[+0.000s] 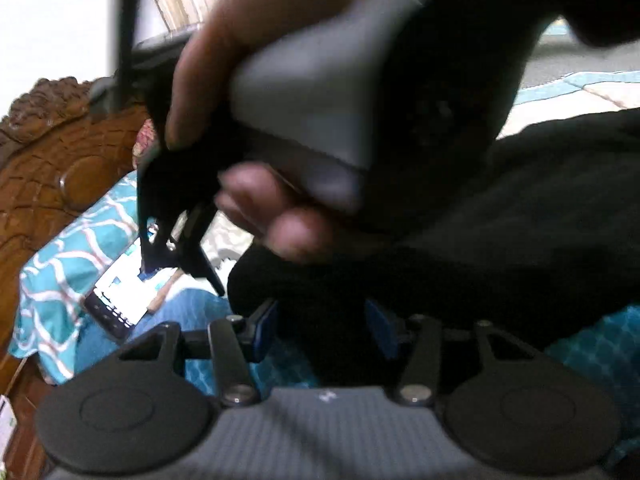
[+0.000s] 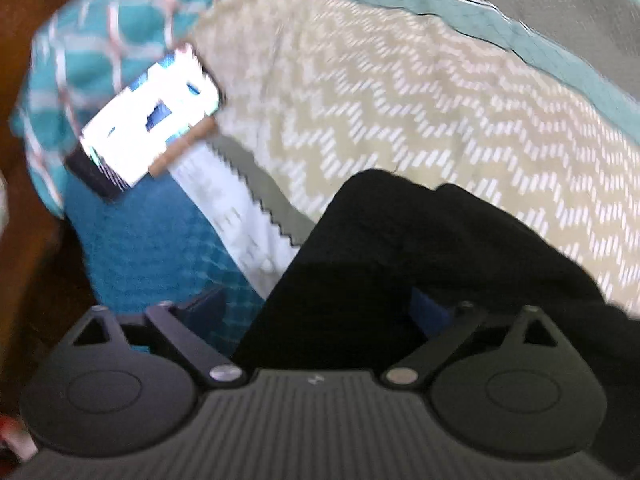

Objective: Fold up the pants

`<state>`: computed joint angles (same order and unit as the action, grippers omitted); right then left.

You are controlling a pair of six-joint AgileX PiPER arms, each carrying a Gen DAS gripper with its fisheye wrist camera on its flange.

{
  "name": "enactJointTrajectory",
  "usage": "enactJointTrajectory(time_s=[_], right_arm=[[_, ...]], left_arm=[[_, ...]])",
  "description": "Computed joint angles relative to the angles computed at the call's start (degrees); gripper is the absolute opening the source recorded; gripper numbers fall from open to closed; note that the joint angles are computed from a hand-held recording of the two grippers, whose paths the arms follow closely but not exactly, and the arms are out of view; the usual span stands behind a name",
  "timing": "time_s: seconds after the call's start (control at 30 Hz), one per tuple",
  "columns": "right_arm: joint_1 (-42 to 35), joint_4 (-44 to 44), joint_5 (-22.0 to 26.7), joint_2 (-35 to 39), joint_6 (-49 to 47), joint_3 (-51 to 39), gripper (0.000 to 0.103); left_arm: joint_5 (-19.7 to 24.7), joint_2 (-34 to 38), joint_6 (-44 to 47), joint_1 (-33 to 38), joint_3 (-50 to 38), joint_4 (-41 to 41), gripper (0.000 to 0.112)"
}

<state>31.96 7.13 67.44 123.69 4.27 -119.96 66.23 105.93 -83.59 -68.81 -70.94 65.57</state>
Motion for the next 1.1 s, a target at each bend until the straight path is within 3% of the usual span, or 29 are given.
enactJointTrajectory(time_s=[0.03,0.1,0.13,0.2,0.3,0.47,0.57,0.73,0.8,0.87,0.97,1.03,1.1], right_arm=[[1.0,-2.7,-1.2,-0.6,-0.5,1.9,0.094],[1.1,-5.2,-5.4,-3.6,-3.2,8.1,0.068],[-0.3,-3.5,-7.0,-5.4,-5.0,10.7,0.059],[-5.2,3.2,-7.2,-7.8,-7.6,12.7,0.03],[-13.8,16.0,-9.8,-13.3,-12.3,19.6,0.028],[-26.6,35.9,-11.6,-23.1,-24.8,34.1,0.026],[-34.5,43.2,-10.3,-28.0,-30.1,41.4,0.026],[-47.3,48.7,-7.3,-33.6,-35.5,50.4,0.026],[-52.3,50.4,-6.1,-34.9,-37.9,53.9,0.026],[-55.3,49.2,-6.7,-35.4,-39.4,55.4,0.027],[-56.1,42.0,-12.9,-39.0,-41.2,59.0,0.037],[-55.5,35.6,-19.0,-42.7,-39.1,61.7,0.056],[-58.4,37.2,-22.8,-46.6,-41.0,65.3,0.06]], left_arm=[[-0.7,-0.6,-0.3,-0.2,0.9,0.6,0.048],[-3.4,-2.5,-0.6,-0.1,2.9,1.1,0.048],[-5.0,-3.8,-1.1,0.2,4.2,1.3,0.049],[-7.9,-6.4,-2.5,1.2,6.5,1.3,0.056],[-14.4,-12.9,-5.4,4.3,11.0,0.0,0.07],[-28.6,-23.9,-6.9,12.1,16.9,-7.4,0.073],[-39.0,-28.0,-1.1,18.4,18.5,-16.0,0.073],[-49.8,-28.2,14.9,24.4,16.1,-33.3,0.077],[-50.5,-26.0,22.7,25.3,13.4,-41.3,0.077],[-48.0,-22.6,24.9,24.3,9.3,-42.2,0.077],[-42.7,-16.1,26.9,21.4,1.6,-40.9,0.077],[-37.8,-12.2,26.7,18.2,-3.3,-40.4,0.077],[-35.0,-8.5,29.3,16.7,-7.9,-42.9,0.076]])
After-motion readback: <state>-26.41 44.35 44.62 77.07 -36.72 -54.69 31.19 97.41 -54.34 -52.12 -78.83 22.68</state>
